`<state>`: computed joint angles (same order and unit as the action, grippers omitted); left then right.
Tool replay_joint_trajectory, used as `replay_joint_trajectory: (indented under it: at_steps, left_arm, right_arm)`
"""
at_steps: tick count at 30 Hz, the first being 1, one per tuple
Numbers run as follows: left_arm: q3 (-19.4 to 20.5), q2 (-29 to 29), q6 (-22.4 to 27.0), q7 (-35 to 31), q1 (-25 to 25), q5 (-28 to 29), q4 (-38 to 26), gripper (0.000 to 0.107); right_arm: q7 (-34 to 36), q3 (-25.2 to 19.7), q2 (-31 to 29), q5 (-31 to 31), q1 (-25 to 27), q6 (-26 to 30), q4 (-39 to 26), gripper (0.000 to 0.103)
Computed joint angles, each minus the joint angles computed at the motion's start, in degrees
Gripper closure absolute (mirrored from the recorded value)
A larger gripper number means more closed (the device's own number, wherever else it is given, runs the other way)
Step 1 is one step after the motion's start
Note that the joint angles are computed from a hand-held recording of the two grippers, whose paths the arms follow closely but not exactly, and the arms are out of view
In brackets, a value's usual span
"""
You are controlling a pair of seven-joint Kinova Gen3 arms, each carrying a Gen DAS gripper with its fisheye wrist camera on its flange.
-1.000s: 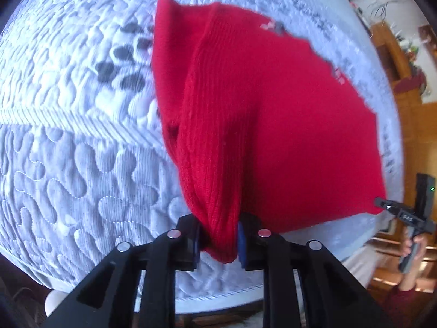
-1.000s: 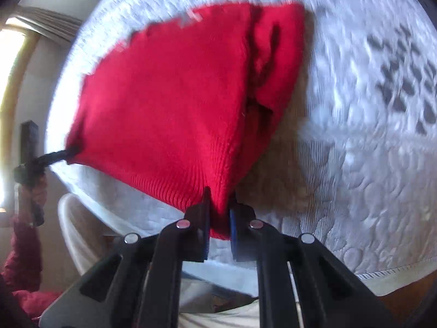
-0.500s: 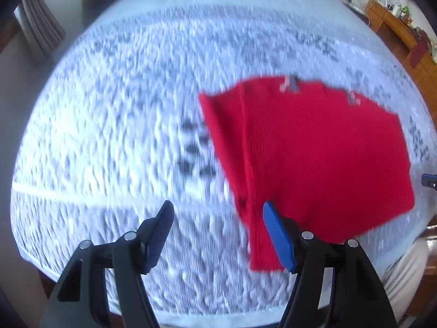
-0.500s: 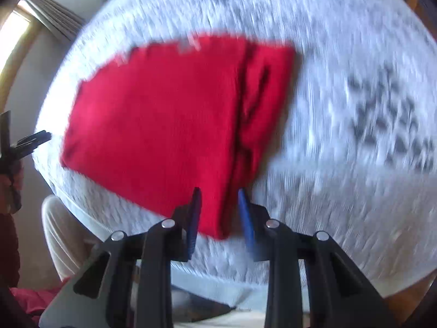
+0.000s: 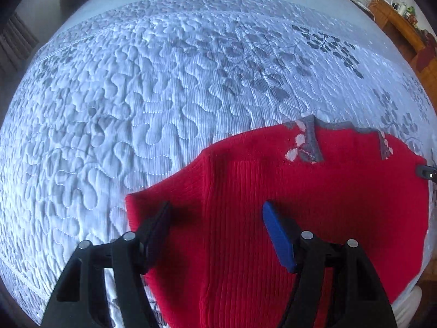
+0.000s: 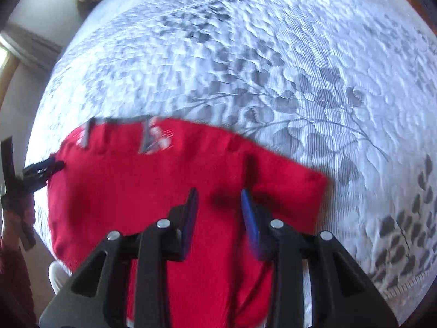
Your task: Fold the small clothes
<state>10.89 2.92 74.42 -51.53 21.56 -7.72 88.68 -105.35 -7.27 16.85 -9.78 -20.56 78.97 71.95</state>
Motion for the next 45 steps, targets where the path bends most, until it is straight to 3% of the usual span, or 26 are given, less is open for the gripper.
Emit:
replay_joint_trajectory:
  at_steps: [1, 2, 3, 4, 5, 8, 11, 13, 16, 19, 22, 24, 25, 26, 30, 33, 35, 39, 45]
  left_arm:
    - [-0.14, 0.13, -0.9, -0.54, -0.22, 0.31, 0.42, 0.048]
    - [0.48, -0.03, -2.05, -1.92, -1.5, 1.46, 0.88, 0.062]
    - [0.33, -0.36, -2.93, -2.37, -1.75, 2.43, 1.19, 0.081]
    - [-0.57, -0.42, -3.11, -1.88, -0.94, 2.47, 1.07, 0.084]
    - [-0.41, -0.37, -3.18, -1.83, -1.01, 2.33, 0.82, 0.098]
    - [-0.45, -2.04, -5.47, -1.16, -1.19, 2.43, 1.4, 0.101]
    - [-0.05, -4.75, -9.17, 0.54, -1.76, 1.78, 2.52, 0.101]
    - [0.19, -5.65, -11.44, 2.84, -1.47, -0.52, 3.17, 0.101]
    - [2.8, -4.83, -12.36, 7.15, -3.1, -5.25, 3.78, 0.101]
    - [1.96, -1.38, -10.71, 6.08, -3.79, -3.3, 4.52, 0.101]
    - [0.0, -0.33, -10.87, 5.44, -0.18, -5.56, 5.36, 0.099]
    - [0.52, -0.69, -9.36, 5.28, -0.56, -4.63, 4.26, 0.089]
    - [0.13, -1.17, -8.5, 4.29, -0.91, -2.81, 3.67, 0.084]
    - [-0.12, -2.08, -7.53, 3.2, -1.23, -1.17, 3.27, 0.073]
    - [0.07, -8.83, -4.22, -0.54, -1.96, 1.97, 3.89, 0.056]
    - [1.1, -14.53, 1.06, -2.42, -2.54, 4.61, 4.97, 0.054]
    - [1.78, -18.25, 4.13, -3.34, -3.03, 6.8, 6.41, 0.054]
    - [3.58, -26.71, 7.62, -2.04, -4.05, 12.43, 10.97, 0.053]
    - [13.93, -31.33, 10.05, 1.06, -6.52, 13.56, 12.8, 0.053]
  right_arm:
    - [0.48, 0.05, 0.79, -0.85, 0.63, -0.36, 0.06, 0.069]
    - [0.74, 0.05, 0.94, -1.43, 1.0, -0.85, 0.36, 0.073]
    - [1.22, 0.0, 0.9, -2.3, 1.56, -1.69, 0.78, 0.078]
    - [2.15, 0.02, 0.87, -3.31, 2.03, -2.24, 1.0, 0.096]
    - [3.81, -0.76, 0.85, -5.24, 3.48, -2.83, 1.21, 0.097]
    - [6.16, -0.55, -0.84, -6.88, 4.34, -4.37, 1.72, 0.098]
    - [9.2, -0.54, -3.93, -11.19, 7.12, -7.6, 3.43, 0.1]
    - [9.19, 0.14, -4.48, -10.8, 6.99, -8.64, 3.07, 0.1]
    - [6.94, 0.93, -3.85, -8.06, 6.21, -9.57, 2.59, 0.1]
    - [4.83, 1.35, -1.27, -6.96, 6.24, -9.58, 3.27, 0.1]
    - [2.77, 1.22, 0.79, -5.91, 5.79, -10.05, 5.41, 0.099]
    - [2.88, 1.4, -0.29, -6.61, 5.92, -11.83, 7.03, 0.096]
    - [2.81, 0.85, -0.99, -7.18, 6.72, -12.04, 7.33, 0.09]
    - [2.23, 0.57, -1.51, -6.82, 6.86, -11.73, 7.25, 0.083]
    - [0.77, 0.52, -6.22, 0.51, 2.94, -7.16, 5.95, 0.082]
    - [2.09, -0.27, -11.24, 1.51, 1.97, -4.3, 8.1, 0.077]
    - [3.17, -1.1, -15.83, -0.69, 2.46, -2.94, 11.39, 0.068]
    - [1.87, -1.83, -22.77, -2.07, 1.08, -0.68, 17.17, 0.067]
    - [-3.71, -6.02, -28.83, 0.25, -1.11, 0.97, 21.94, 0.058]
